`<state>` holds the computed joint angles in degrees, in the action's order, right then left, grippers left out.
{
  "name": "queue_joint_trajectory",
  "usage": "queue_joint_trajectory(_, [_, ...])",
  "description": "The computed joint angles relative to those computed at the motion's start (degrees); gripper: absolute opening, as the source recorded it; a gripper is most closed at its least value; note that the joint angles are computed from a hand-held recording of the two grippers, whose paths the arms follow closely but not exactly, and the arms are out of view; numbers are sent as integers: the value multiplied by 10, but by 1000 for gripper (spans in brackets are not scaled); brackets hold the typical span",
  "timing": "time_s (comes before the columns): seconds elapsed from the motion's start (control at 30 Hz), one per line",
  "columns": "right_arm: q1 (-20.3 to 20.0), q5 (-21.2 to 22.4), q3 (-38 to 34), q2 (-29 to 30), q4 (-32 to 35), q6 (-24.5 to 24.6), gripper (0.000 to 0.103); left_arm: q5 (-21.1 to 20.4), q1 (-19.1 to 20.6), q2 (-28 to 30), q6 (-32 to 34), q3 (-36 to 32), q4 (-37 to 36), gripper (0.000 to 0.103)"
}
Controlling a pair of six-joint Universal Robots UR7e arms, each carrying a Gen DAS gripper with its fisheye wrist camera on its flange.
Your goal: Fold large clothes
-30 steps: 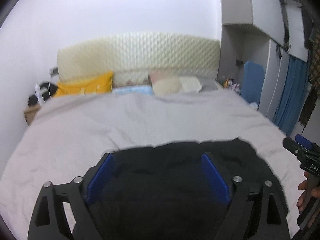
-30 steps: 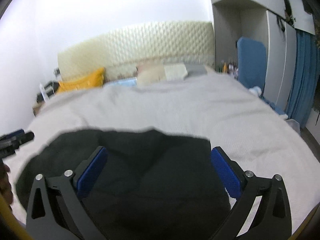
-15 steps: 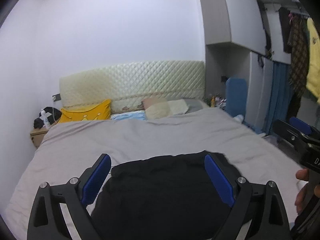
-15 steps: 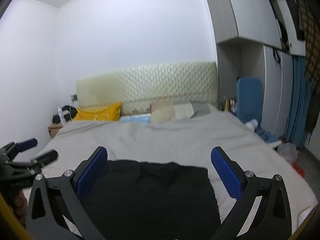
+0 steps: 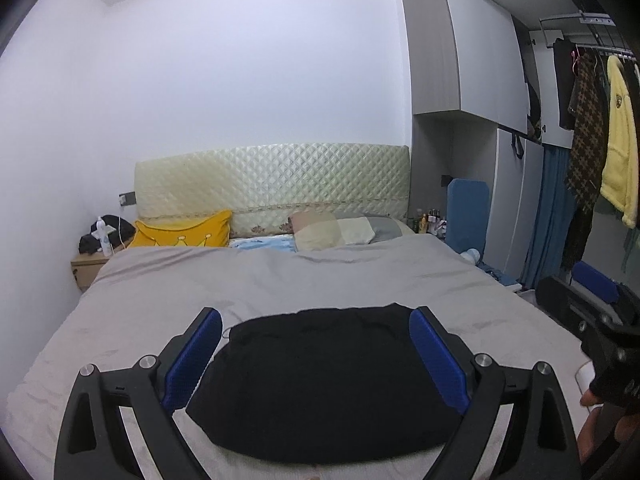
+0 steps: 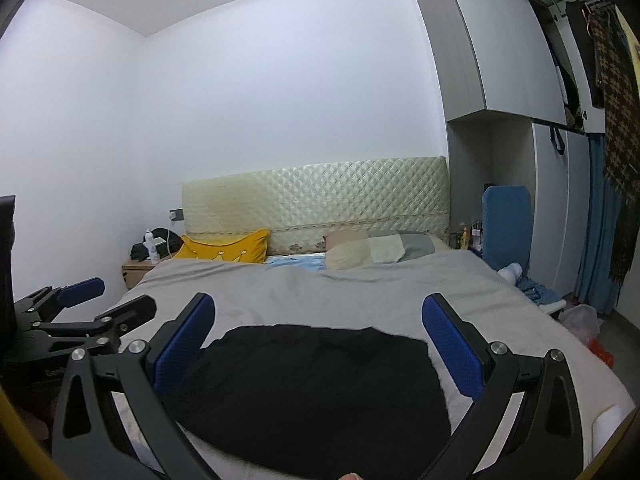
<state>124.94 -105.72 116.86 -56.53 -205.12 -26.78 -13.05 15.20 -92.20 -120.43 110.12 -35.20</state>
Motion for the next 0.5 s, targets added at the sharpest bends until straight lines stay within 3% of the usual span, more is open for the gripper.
queue_joint_trajectory(0.13, [6,-8,21,-8,-10,3,103,-25,-18,3,-37,5,27,95])
queue_joint_trajectory(0.37, [4,-12,62,-16,-22,25,103,-58,-15,-18,32,49,-57,95])
queue_joint_trajectory(0.5, [8,-41,69,-5,-40,18,103,-70,-10,-22,53,67,-84,95])
